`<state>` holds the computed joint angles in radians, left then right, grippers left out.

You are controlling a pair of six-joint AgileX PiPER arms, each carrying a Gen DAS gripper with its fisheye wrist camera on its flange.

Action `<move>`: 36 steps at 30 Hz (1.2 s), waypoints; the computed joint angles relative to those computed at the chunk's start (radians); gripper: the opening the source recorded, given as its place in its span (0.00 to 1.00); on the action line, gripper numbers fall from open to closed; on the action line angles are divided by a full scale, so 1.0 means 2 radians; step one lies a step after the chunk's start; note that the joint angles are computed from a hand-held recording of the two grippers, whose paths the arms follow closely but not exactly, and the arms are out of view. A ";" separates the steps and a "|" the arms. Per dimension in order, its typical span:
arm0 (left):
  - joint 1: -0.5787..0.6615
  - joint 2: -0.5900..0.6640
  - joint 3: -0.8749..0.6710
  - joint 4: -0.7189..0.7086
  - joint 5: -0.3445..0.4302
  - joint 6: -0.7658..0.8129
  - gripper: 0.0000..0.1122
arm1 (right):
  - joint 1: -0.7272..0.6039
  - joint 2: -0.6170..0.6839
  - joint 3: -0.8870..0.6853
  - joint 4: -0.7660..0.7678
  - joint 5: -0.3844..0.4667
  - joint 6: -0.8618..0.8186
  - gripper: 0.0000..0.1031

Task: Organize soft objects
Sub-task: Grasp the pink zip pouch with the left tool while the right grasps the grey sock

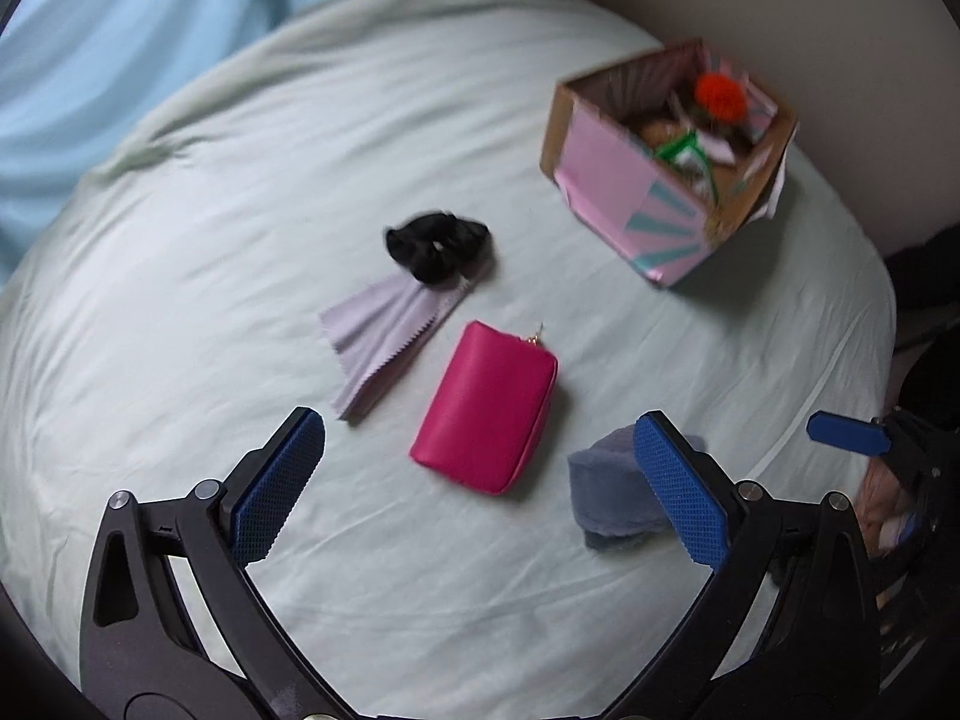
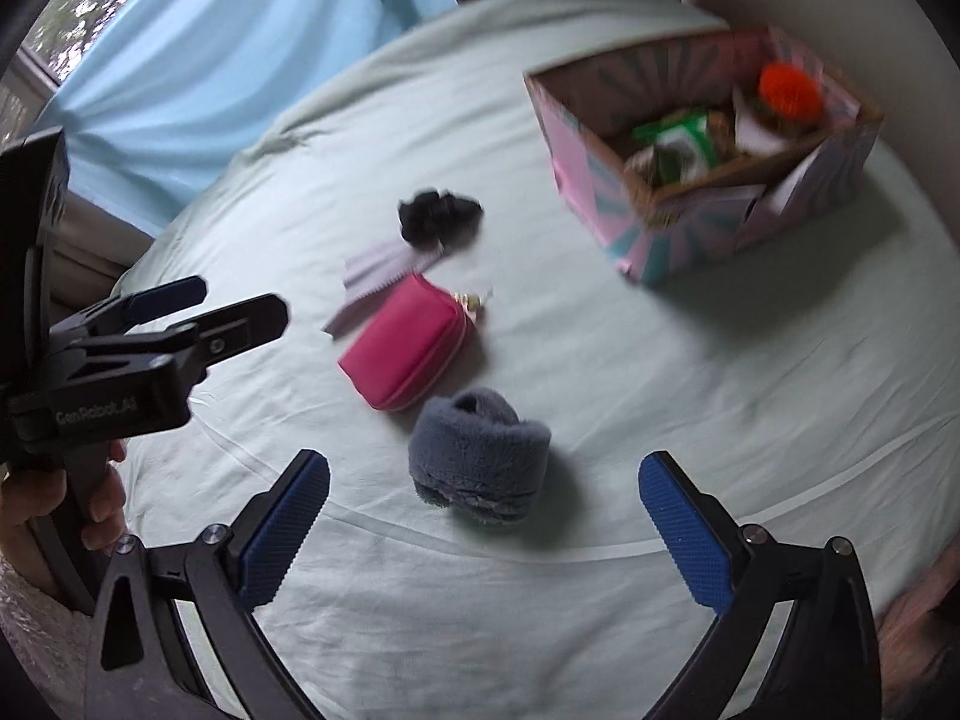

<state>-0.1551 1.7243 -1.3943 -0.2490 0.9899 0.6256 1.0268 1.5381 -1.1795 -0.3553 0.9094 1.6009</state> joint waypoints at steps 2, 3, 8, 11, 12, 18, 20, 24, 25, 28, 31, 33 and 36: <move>-0.010 0.023 0.004 0.002 -0.016 0.006 0.91 | -0.002 0.016 0.020 -0.002 -0.036 0.024 1.00; -0.014 0.036 0.005 0.003 -0.024 0.010 0.91 | -0.003 0.021 0.024 -0.002 -0.047 0.031 1.00; -0.034 0.090 0.008 0.011 -0.060 0.016 0.90 | -0.008 0.061 0.044 -0.014 -0.113 0.069 0.97; -0.041 0.116 0.003 0.021 -0.073 0.010 0.90 | -0.017 0.081 0.052 -0.016 -0.144 0.073 0.93; -0.044 0.124 0.002 0.027 -0.078 0.006 0.90 | -0.022 0.087 0.054 -0.015 -0.156 0.071 0.90; -0.058 0.159 -0.011 0.047 -0.085 -0.010 0.71 | -0.035 0.103 0.072 -0.023 -0.208 0.080 0.76; -0.060 0.171 -0.025 0.049 -0.072 -0.022 0.68 | -0.037 0.104 0.073 -0.021 -0.216 0.074 0.65; -0.061 0.171 -0.024 0.044 -0.071 -0.030 0.60 | -0.040 0.100 0.075 -0.013 -0.218 0.065 0.59; -0.061 0.170 -0.023 0.043 -0.071 -0.031 0.59 | -0.042 0.097 0.078 -0.009 -0.221 0.059 0.56; -0.064 0.166 -0.020 0.042 -0.070 -0.035 0.54 | -0.046 0.091 0.084 -0.004 -0.228 0.050 0.48; -0.060 0.157 -0.017 0.039 -0.064 -0.034 0.49 | -0.047 0.084 0.088 -0.001 -0.230 0.044 0.45; -0.058 0.147 -0.018 0.045 -0.056 -0.037 0.47 | -0.046 0.075 0.089 -0.005 -0.222 0.046 0.44; -0.060 0.131 -0.018 0.056 -0.046 -0.052 0.47 | -0.044 0.059 0.094 -0.012 -0.212 0.052 0.44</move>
